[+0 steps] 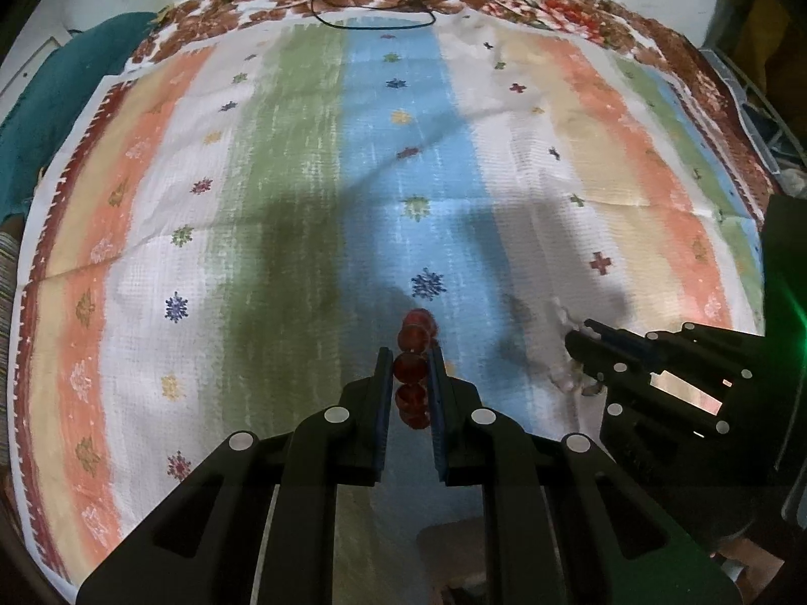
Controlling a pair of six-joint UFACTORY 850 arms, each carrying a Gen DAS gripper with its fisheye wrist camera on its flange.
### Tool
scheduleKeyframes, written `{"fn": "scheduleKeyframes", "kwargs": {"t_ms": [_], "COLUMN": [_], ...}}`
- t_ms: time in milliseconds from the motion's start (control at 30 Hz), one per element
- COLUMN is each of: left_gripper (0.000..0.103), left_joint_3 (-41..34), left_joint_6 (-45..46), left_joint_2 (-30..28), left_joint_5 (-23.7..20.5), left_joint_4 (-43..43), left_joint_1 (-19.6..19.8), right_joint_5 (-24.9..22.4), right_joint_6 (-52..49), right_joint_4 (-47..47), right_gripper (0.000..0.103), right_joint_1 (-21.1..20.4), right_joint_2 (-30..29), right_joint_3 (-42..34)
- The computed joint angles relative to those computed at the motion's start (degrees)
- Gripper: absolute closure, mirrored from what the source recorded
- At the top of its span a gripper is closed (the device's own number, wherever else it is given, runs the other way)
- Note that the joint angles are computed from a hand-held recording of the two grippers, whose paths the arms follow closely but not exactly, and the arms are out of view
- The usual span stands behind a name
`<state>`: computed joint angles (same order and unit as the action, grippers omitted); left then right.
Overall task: Organize jewelry
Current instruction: 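Lift both held bracelets and carry them toward the silver tin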
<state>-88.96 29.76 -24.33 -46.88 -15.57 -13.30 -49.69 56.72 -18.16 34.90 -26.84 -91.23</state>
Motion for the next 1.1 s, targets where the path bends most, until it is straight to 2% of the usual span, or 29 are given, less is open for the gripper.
{"fn": "scheduleKeyframes", "kwargs": {"t_ms": [733,1100], "left_gripper": [0.090,0.090], "left_joint_3": [3.2,6.9], "left_joint_6": [4.7,9.3], "left_joint_2": [6.0,10.9], "left_joint_5": [-1.2,-1.0], "left_joint_4": [-8.0,-12.0], "left_joint_1": [1.6,2.4], "right_joint_5": [-1.3,-2.0], "right_joint_6": [9.2,14.6], "right_joint_4": [-8.4,-13.6], "right_gripper": [0.094,0.094], "right_joint_1": [3.7,6.5], "right_joint_2": [5.6,8.4], "right_joint_3": [1.6,3.5]}}
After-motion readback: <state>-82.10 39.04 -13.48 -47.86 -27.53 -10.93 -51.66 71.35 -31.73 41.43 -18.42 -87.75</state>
